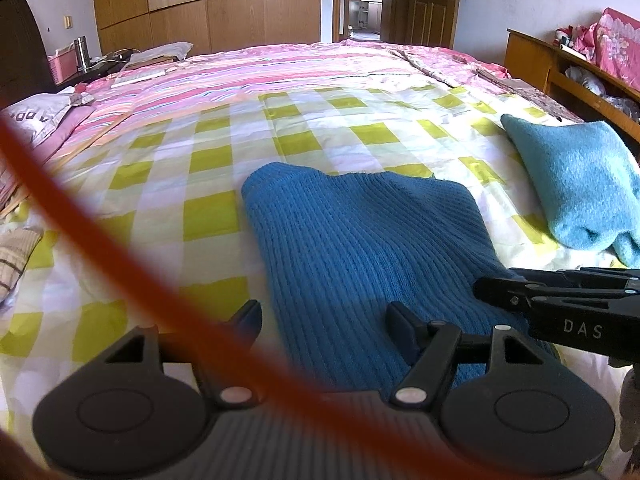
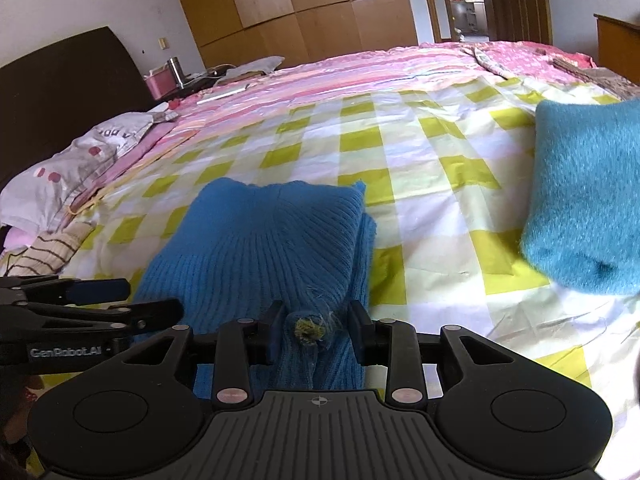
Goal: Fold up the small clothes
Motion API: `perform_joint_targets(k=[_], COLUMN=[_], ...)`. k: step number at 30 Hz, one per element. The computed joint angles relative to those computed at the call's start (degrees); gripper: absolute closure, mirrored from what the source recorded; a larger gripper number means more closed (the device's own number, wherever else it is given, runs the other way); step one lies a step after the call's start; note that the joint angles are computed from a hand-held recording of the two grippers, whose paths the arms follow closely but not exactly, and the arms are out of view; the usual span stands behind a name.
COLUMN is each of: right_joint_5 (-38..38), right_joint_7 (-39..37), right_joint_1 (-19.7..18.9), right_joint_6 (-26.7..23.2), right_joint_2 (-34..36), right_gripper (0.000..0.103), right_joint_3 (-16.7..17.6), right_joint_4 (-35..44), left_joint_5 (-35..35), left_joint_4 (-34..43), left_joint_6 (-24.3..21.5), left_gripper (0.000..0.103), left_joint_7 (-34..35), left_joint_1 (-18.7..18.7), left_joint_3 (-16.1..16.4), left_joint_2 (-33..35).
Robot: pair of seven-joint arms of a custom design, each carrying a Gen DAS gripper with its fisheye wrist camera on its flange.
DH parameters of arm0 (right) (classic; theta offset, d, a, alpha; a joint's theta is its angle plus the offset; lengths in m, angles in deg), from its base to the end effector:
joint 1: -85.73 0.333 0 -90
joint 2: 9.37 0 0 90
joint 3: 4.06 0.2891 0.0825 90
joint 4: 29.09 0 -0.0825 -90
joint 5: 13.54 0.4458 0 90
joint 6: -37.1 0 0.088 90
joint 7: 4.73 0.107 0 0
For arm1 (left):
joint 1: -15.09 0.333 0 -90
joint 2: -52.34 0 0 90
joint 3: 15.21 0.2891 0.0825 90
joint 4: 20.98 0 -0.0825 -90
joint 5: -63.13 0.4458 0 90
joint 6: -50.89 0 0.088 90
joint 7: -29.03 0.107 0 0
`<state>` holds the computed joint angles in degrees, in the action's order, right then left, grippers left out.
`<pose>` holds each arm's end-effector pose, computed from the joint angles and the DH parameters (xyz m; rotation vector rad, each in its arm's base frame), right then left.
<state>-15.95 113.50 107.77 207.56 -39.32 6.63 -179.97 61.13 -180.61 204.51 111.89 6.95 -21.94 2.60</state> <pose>0.4121 0.2680 0.4592 -1.7429 1.5225 -0.4095 0.4053 -0.1032 0.4902 -1.7029 1.8904 -0.7859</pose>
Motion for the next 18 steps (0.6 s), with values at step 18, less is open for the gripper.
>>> perform_joint_targets(k=[18], right_joint_5=[6.07], right_joint_7=[-3.02], right_joint_1=[3.94], right_joint_6=[-0.52], right_joint_2=[-0.24], right_gripper=[0.051], right_joint_3=[-4.51], right_joint_4=[-0.16], left_joint_5=[0.11], left_joint_4=[-0.12], left_joint_6=[-0.62], left_gripper=[0.029], left_joint_7=[-0.49], left_joint_1=[-0.06], left_joint_3=[0.18], left_joint_2=[-0.52])
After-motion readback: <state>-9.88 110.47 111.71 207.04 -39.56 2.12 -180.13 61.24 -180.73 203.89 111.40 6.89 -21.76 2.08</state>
